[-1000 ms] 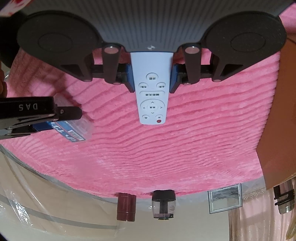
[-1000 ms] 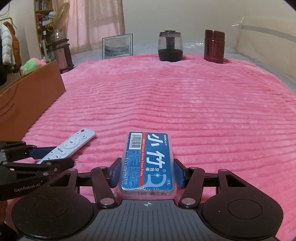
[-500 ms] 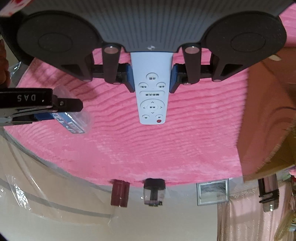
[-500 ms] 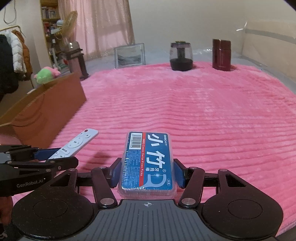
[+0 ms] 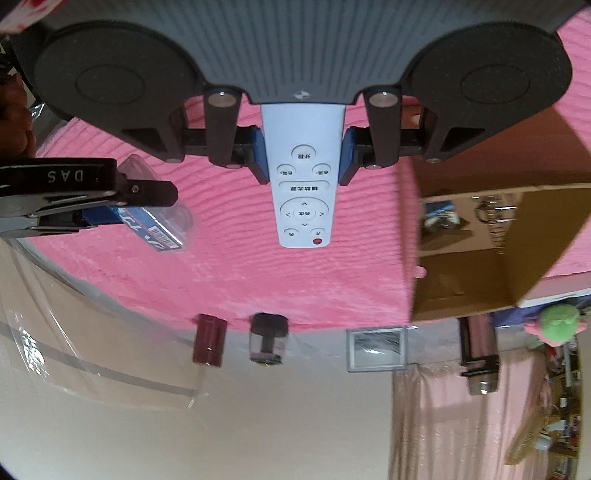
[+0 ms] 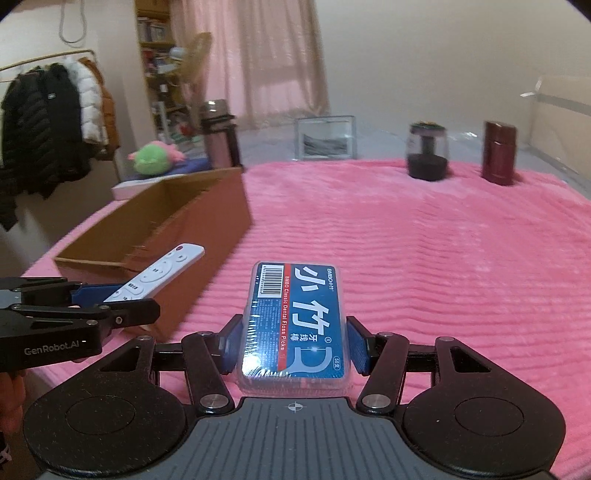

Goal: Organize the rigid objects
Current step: 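Carry the remote in the left tool and floss box in the right tool over the box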

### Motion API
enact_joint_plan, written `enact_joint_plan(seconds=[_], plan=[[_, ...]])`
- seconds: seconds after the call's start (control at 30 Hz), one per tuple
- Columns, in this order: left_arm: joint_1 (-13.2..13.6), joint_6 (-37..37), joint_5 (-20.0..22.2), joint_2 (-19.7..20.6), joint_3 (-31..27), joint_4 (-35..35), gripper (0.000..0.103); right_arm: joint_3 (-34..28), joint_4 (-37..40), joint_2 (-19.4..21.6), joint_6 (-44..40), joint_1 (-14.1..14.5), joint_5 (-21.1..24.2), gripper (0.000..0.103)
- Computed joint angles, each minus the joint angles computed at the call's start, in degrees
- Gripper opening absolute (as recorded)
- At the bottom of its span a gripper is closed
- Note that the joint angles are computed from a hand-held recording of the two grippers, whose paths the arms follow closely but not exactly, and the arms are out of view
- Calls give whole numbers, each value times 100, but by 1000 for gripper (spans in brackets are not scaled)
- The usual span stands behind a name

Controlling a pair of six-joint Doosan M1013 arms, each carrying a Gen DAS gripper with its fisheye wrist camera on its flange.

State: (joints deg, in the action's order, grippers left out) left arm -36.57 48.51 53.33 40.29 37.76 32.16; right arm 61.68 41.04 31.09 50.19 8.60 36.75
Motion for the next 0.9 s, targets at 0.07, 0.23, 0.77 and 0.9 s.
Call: enact_joint_plan(seconds=[0.07,0.23,0.77,0.9], plan=[[9,-152,-20,-145,190,166,33,-87,102,24,-151,63,83,54],[74,-583,-58,-456,575,535,33,-388,287,144,-418,208,324,54],[437,-663,214,-834,767,952,33,-1976,445,945,-549,612,1278,54],[542,-586,226,-858,756,843,33,-2346,388,1146,-446,679,1470,54]])
